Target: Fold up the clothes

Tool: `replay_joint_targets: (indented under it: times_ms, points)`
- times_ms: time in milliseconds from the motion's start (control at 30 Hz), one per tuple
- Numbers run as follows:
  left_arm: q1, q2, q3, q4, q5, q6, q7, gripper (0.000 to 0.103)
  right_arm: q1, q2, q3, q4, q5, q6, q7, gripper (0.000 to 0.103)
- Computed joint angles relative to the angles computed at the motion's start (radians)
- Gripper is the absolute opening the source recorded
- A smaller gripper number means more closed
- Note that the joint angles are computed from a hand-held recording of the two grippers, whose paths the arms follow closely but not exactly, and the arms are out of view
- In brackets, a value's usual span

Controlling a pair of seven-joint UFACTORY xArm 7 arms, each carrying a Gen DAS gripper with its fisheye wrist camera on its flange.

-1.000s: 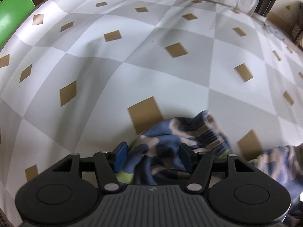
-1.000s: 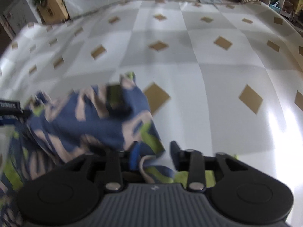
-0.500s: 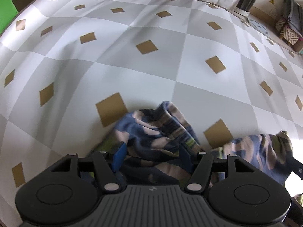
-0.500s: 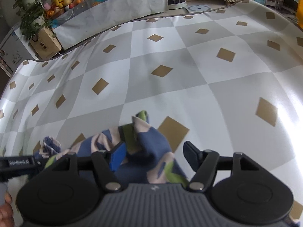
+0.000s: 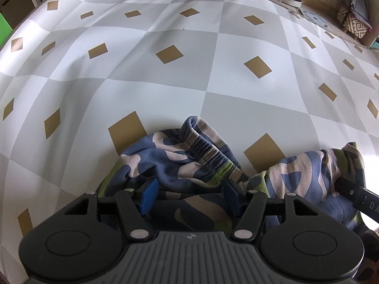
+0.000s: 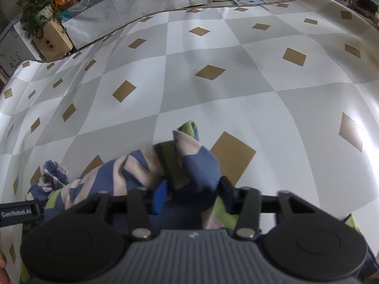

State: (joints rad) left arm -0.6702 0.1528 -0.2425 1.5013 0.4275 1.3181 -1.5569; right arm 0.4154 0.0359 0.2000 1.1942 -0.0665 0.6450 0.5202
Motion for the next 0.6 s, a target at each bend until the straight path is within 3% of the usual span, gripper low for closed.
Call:
replay_joint_targets:
  times_ms: [33, 300, 600]
  points:
    - [0.000, 0.000, 0.000, 0.000, 0.001, -0.002, 0.002, 0.060, 0.001, -0.001, 0.001, 0.002, 0.005, -0.001, -0.006, 0.022]
    - [-0.014, 0.012, -0.001, 0.027, 0.015, 0.017, 0.020, 0.060, -0.003, -0.027, 0.001, -0.002, 0.039, -0.007, -0.064, 0.011]
    - [-0.033, 0.013, -0.008, 0.040, 0.027, 0.035, 0.053, 0.060, -0.001, -0.081, 0.005, -0.018, 0.176, 0.032, -0.276, 0.011]
